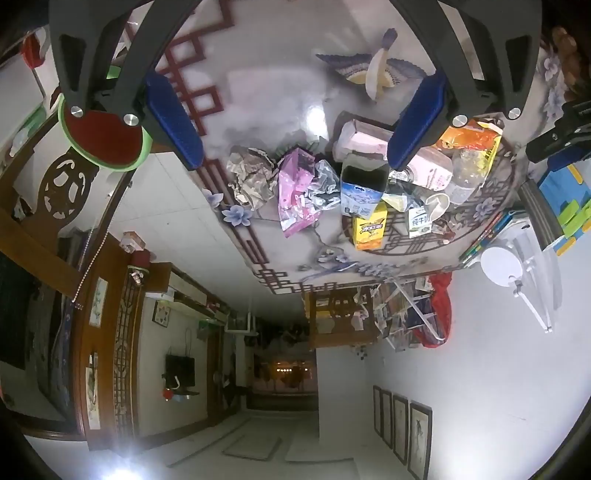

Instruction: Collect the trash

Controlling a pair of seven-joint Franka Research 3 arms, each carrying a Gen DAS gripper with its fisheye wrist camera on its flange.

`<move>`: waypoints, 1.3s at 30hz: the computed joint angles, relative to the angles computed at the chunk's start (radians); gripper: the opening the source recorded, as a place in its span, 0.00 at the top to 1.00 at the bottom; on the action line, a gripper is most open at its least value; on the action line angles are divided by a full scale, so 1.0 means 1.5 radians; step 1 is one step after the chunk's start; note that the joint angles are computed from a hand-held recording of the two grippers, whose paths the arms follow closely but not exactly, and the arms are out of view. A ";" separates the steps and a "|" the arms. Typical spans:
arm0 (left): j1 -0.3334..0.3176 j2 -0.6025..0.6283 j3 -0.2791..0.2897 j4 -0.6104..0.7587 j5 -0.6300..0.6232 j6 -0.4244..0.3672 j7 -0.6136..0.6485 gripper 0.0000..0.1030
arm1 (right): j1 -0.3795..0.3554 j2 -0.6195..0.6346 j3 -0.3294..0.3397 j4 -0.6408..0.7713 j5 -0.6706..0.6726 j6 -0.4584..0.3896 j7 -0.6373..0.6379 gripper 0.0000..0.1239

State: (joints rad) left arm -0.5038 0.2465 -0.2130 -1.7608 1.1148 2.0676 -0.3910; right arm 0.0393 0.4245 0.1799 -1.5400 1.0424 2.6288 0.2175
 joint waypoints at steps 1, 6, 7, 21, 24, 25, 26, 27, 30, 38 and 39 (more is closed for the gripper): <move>-0.001 0.001 0.000 0.002 -0.001 -0.003 0.001 0.05 | -0.001 0.000 0.001 -0.001 0.003 0.000 -0.001 0.23; 0.000 0.001 0.000 0.002 -0.002 -0.002 0.002 0.05 | -0.003 0.007 -0.002 0.008 -0.009 -0.010 0.016 0.23; 0.000 0.001 0.000 0.002 -0.002 -0.001 0.002 0.05 | -0.004 0.008 -0.001 0.009 -0.008 -0.012 0.016 0.23; 0.000 -0.001 0.000 0.000 -0.001 -0.003 0.000 0.05 | -0.006 0.016 -0.002 0.020 -0.023 -0.024 0.030 0.23; -0.001 0.000 -0.001 0.002 -0.006 -0.010 0.003 0.05 | -0.007 0.015 -0.001 0.016 -0.023 -0.023 0.026 0.23; -0.001 0.000 -0.001 0.001 -0.006 -0.010 0.002 0.05 | -0.007 0.015 -0.001 0.016 -0.024 -0.023 0.026 0.23; -0.001 -0.001 -0.001 0.000 -0.006 -0.010 0.001 0.05 | -0.008 0.014 -0.001 0.016 -0.023 -0.022 0.024 0.23; -0.001 -0.001 -0.001 0.000 -0.006 -0.012 0.001 0.05 | -0.008 0.015 0.000 0.016 -0.022 -0.021 0.023 0.23; 0.000 -0.003 -0.001 -0.003 -0.006 -0.009 0.001 0.05 | -0.006 0.016 -0.001 0.016 -0.024 -0.014 0.022 0.23; 0.000 -0.002 -0.002 -0.001 -0.006 -0.012 0.003 0.05 | -0.008 0.017 0.001 0.016 -0.026 -0.013 0.022 0.23; 0.000 -0.001 -0.001 0.001 -0.006 -0.012 0.004 0.05 | -0.008 0.018 0.001 0.017 -0.026 -0.013 0.021 0.23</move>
State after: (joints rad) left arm -0.5032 0.2449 -0.2152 -1.7592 1.1061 2.0501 -0.3844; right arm 0.0273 0.4513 0.1806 -1.5152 1.0033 2.6092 0.2491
